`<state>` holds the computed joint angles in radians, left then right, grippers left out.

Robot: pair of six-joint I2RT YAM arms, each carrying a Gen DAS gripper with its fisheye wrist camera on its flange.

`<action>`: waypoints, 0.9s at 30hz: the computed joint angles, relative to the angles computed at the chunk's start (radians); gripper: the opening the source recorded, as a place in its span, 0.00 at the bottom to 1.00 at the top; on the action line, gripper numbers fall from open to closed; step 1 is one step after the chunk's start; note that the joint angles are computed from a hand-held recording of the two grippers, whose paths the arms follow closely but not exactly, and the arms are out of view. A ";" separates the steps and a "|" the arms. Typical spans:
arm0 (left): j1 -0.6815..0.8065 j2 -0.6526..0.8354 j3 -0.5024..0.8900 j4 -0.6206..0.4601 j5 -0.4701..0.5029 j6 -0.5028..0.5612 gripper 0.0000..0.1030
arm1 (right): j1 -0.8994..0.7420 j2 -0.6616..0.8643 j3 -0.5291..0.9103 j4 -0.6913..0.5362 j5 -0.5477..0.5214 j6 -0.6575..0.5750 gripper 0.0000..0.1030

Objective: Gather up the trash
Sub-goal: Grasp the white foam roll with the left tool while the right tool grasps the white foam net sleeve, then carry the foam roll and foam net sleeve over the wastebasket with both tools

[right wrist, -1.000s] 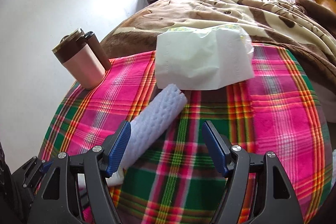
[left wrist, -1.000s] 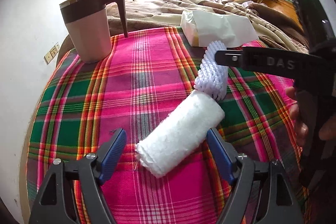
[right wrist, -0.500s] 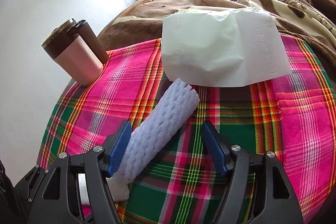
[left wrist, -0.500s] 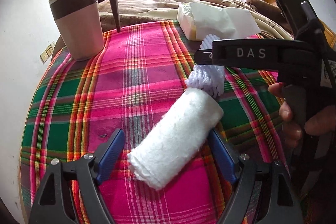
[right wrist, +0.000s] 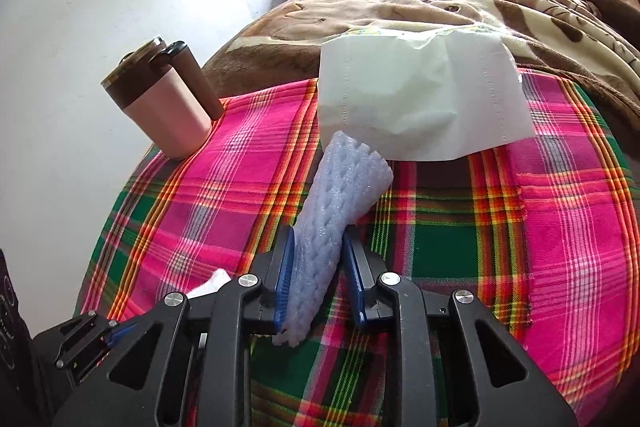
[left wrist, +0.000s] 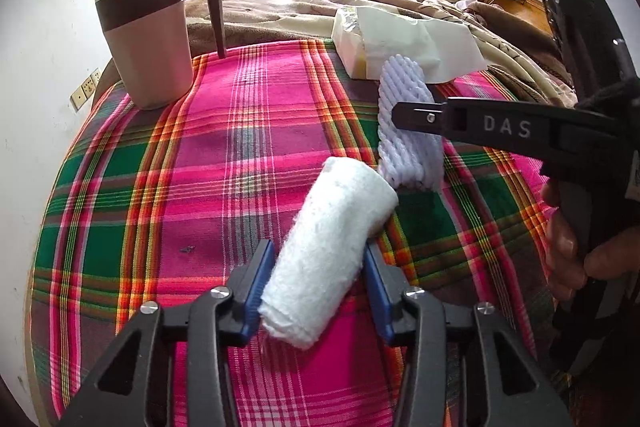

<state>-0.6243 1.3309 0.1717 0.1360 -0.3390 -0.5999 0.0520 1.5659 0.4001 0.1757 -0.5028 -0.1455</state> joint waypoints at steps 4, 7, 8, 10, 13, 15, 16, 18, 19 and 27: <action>-0.010 -0.029 -0.005 -0.012 0.017 -0.024 0.29 | -0.030 -0.042 -0.026 -0.017 -0.021 -0.029 0.21; -0.041 -0.040 0.002 -0.040 -0.001 -0.060 0.28 | -0.051 -0.078 -0.045 -0.035 -0.037 -0.052 0.21; -0.052 -0.055 -0.001 -0.046 -0.002 -0.072 0.28 | -0.058 -0.088 -0.048 -0.044 -0.043 -0.060 0.21; -0.084 -0.081 0.000 -0.072 -0.023 -0.108 0.28 | -0.078 -0.114 -0.060 -0.067 -0.058 -0.084 0.21; -0.140 -0.118 0.010 -0.125 -0.060 -0.174 0.28 | -0.114 -0.155 -0.078 -0.104 -0.080 -0.117 0.21; -0.175 -0.139 0.017 -0.152 -0.077 -0.205 0.28 | -0.142 -0.181 -0.084 -0.137 -0.090 -0.145 0.21; -0.204 -0.146 0.028 -0.180 -0.099 -0.231 0.28 | -0.164 -0.197 -0.089 -0.159 -0.101 -0.163 0.21; -0.266 -0.157 0.050 -0.230 -0.147 -0.277 0.28 | -0.209 -0.219 -0.092 -0.201 -0.130 -0.197 0.21; -0.292 -0.163 0.058 -0.250 -0.163 -0.299 0.28 | -0.236 -0.233 -0.093 -0.227 -0.146 -0.219 0.21; -0.470 -0.133 0.158 -0.363 -0.269 -0.438 0.28 | -0.457 -0.328 -0.079 -0.455 -0.256 -0.430 0.21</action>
